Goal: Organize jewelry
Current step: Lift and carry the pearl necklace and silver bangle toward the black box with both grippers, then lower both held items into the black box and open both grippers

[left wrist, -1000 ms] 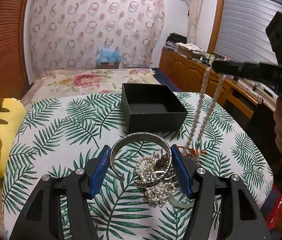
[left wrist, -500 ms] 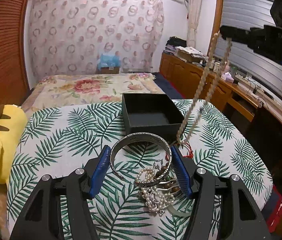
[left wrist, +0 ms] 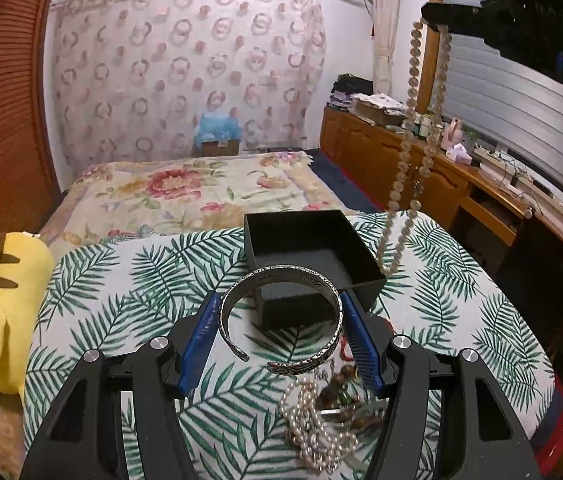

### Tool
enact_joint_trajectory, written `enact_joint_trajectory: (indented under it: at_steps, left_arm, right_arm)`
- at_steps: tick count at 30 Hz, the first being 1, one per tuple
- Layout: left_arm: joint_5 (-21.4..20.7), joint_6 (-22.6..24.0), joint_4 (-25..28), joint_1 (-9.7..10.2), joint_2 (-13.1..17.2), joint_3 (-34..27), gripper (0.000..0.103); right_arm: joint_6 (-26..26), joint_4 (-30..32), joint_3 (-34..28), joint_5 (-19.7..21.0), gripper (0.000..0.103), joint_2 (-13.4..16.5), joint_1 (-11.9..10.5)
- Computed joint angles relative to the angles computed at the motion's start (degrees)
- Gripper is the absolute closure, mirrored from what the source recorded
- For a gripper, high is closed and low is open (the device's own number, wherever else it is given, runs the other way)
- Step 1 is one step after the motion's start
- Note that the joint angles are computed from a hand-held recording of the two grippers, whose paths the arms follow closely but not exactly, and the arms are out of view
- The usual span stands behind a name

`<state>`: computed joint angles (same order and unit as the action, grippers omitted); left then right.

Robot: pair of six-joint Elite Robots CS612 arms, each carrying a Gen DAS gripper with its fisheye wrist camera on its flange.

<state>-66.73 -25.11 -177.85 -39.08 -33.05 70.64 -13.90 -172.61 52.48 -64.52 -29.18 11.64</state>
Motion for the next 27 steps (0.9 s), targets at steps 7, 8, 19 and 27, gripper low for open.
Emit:
enact_joint_trajectory:
  at_steps: [7, 8, 19, 27]
  left_arm:
    - [-0.14, 0.49, 3.08, 0.56, 1.72, -3.5, 0.045]
    - [-0.17, 0.57, 3.69, 0.67, 2.1, -4.2, 0.045]
    - [-2.19, 0.88, 8.83, 1.78, 5.9, -11.54, 0.045]
    - [-2.78, 2.5, 13.26, 1.76, 8.36, -16.96, 0.045]
  right_arm:
    - [-2.2, 6.29, -3.54, -2.51, 0.094, 3.03, 0.42]
    - [-2.73, 8.4, -4.45, -2.98, 0.094, 3.81, 0.49]
    - [-1.79, 19.6, -10.78, -1.65, 0.094, 9.28, 0.16]
    - [-1.03, 14.54, -5.75, -1.08, 0.093, 7.41, -1.01]
